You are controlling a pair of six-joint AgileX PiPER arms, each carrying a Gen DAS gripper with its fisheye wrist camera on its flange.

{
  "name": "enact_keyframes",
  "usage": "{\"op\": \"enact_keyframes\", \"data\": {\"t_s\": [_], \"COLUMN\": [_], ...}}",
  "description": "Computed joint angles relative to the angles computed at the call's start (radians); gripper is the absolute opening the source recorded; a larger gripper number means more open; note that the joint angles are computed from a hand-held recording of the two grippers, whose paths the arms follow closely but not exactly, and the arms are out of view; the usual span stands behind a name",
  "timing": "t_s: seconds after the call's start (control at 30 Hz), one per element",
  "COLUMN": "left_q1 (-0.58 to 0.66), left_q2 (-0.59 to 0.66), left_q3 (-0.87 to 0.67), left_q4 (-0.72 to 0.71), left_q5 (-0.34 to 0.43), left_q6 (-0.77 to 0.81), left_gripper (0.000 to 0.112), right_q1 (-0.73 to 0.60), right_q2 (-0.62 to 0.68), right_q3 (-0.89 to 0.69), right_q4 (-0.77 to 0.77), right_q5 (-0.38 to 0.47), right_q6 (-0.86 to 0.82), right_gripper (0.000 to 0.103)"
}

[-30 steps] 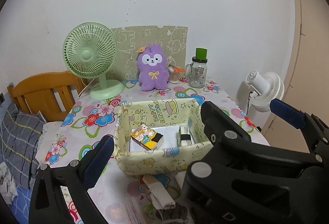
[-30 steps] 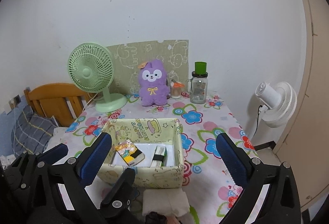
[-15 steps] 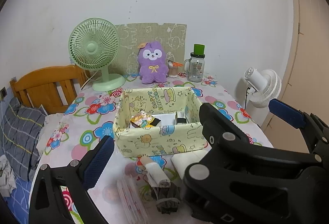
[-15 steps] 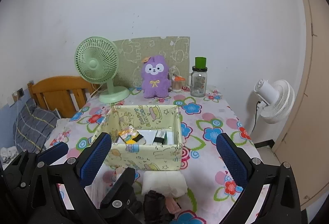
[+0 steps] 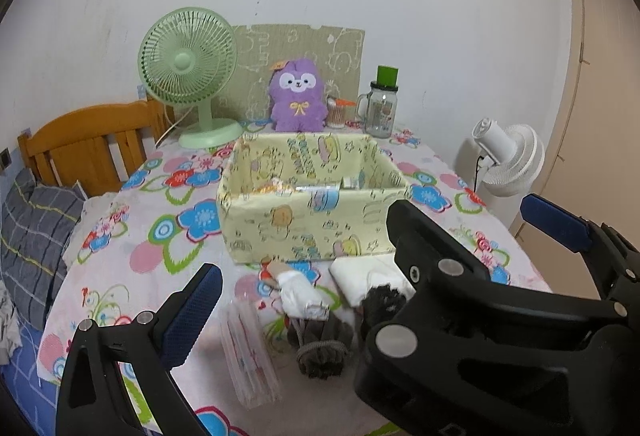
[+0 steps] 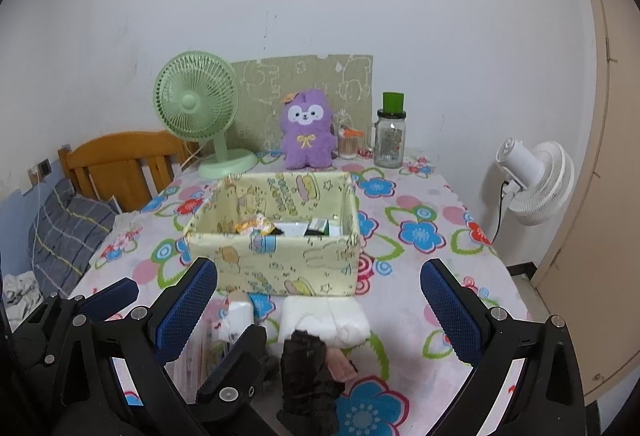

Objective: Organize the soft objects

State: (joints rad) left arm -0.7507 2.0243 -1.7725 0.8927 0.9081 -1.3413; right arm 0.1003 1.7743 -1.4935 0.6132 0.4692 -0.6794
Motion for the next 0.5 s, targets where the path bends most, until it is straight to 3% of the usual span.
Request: {"op": "enact_keyframes", "data": {"t_s": [0.5], "left_q1": [0.008], "left_q2": [-0.004], "left_q3": [0.158], "left_q4": [0.038], "left_q5": [-0.097], "left_q6": [-0.115], "left_gripper": [0.097], "right_q1": [0.013], "right_q2": [0.004], "right_q3": [0.148], "right_q4": [0.050], "right_q5": [-0.106], "right_q6": [-0.044], "right_gripper": [0.099]}}
